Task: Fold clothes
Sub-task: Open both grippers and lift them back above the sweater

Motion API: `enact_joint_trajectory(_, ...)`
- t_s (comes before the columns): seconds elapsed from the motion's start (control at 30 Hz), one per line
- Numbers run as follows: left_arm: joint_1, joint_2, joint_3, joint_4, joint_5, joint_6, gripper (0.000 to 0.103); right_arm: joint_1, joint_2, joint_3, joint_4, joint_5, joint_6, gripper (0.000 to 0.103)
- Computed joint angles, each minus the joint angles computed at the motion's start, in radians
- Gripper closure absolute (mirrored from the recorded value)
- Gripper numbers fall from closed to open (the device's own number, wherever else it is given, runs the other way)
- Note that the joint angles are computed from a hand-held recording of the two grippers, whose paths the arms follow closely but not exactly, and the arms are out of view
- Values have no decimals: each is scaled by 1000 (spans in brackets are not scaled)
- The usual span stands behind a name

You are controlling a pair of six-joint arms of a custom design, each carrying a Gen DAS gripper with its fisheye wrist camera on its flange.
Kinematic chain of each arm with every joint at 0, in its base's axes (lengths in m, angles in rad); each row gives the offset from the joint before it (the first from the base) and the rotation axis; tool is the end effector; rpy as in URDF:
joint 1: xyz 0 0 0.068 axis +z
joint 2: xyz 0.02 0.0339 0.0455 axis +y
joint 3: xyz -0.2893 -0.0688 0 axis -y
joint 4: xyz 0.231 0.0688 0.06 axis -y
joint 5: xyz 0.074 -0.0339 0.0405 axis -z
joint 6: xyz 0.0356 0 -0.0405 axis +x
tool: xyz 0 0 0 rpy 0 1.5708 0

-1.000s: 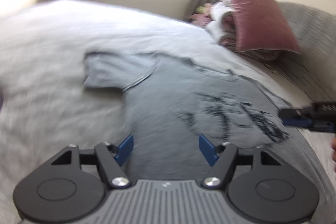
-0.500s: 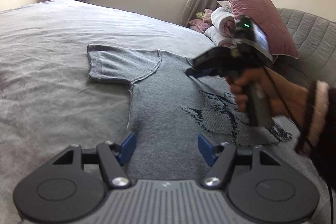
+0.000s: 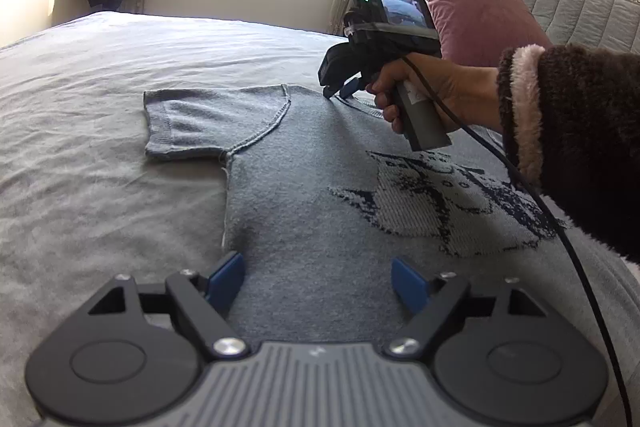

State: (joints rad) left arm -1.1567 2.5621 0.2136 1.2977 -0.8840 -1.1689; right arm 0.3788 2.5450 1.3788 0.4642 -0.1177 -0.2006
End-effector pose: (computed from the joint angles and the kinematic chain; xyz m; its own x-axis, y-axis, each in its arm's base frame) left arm 0.1019 -0.1635 -0.0186 -0.5285 -0.2477 -0.8120 -0.1548 0.9686 -0.1948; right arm 0.4527 0.1847 0.0167 -0.4982 -0.4113 -0.7633 -0.5611 0.8241 -0.0778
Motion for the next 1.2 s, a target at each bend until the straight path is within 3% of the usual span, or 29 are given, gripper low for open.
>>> enact_joint_trajectory(0.1,3,-6,1,-11,5,5,20,-21,-56,-82,14,-39,-1,64)
enact_joint_trajectory(0.2,23,-10,1,7,36,61,15,-52,-137,-198,30,-40,-32,61)
enact_joint_trajectory(0.4,27,-119,78,-268,42,74,13,-165,-360,-456,20,-58,-94,54)
enact_joint_trajectory(0.6,23,-143,102,-349,40,81,11,-275,-590,-675,-17,-46,-169,48)
enact_joint_trajectory(0.7,-5,-189,122,-479,15,4,12,-333,-724,-795,-37,-50,-197,44)
enact_joint_trajectory(0.77,-37,-235,139,-597,2,-78,12,-382,-808,-858,-74,-66,-214,41)
enact_joint_trajectory(0.97,-151,-377,135,-817,1,-337,12,-557,-980,-985,-172,-130,-260,37)
enact_joint_trajectory(1.07,-182,-449,149,-945,-5,-441,12,-641,-990,-994,-204,-180,-263,34)
enact_joint_trajectory(1.2,-188,-524,192,-1106,-7,-467,12,-713,-939,-962,-245,-215,-271,33)
